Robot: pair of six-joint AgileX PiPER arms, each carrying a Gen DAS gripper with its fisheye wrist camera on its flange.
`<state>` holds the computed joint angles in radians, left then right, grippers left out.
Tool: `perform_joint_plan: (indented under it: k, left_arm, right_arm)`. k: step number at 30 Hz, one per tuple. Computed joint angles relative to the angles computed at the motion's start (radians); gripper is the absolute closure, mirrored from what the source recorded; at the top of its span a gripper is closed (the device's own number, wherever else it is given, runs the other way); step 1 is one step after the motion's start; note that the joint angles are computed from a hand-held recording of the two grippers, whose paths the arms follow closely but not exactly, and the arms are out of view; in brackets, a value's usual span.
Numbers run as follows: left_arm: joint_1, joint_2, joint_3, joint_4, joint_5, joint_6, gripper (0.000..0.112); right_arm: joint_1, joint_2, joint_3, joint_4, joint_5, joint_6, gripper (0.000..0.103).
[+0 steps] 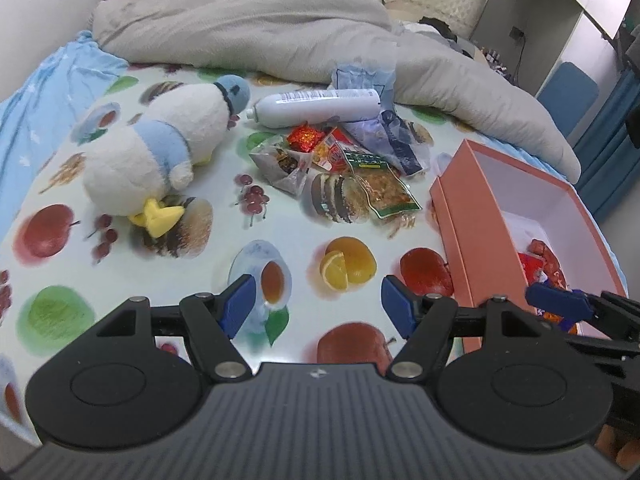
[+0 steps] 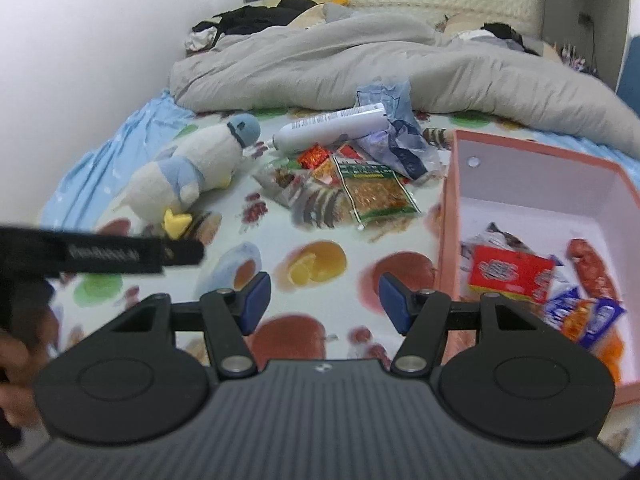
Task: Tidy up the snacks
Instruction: 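Withdraw both open tools from the box toward the snack pile, then grasp the grey snack bag with the left tool while the right tool grasps the green pea packet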
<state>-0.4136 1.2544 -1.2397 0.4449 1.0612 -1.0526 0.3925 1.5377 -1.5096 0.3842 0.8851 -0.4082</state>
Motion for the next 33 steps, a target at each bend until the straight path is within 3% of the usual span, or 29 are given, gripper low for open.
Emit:
perform_joint_plan:
  k: [9,16,21,25,29,33]
  left_arm:
    - [0.275,0.199,-0.048,-0.167,-0.224,0.268,0.038]
    - [0.414,0.374,-0.114,-0.257,-0.341,0.394,0.038]
    - [0.453,0.502,-0.161,-0.287,-0.387,0.409,0.038]
    - [0.449,0.573,-0.18,-0.219,-0.435,0.327,0.024]
    - [0.457,0.649,-0.23,-0.206,-0.478,0.343,0.02]
    - [0.461,0.7,-0.271,-0.155,-0.521,0.288,0.019]
  right_arm:
    - [0.08,0.254,-0.18,-0.118,-0.087,0.08,0.041]
    - [0.108,0.436,-0.328,-0.199,-0.123,0.135,0.041]
    - [0.131,0.545,-0.411,-0.305,-0.162,0.203,0.041]
    - [0.144,0.593,-0.43,-0.382,-0.191,0.24,0.041]
    - [0.178,0.629,-0.439,-0.527,-0.239,0.327,0.042]
    - [0.167,0.67,-0.485,-0.481,-0.209,0.325,0.042]
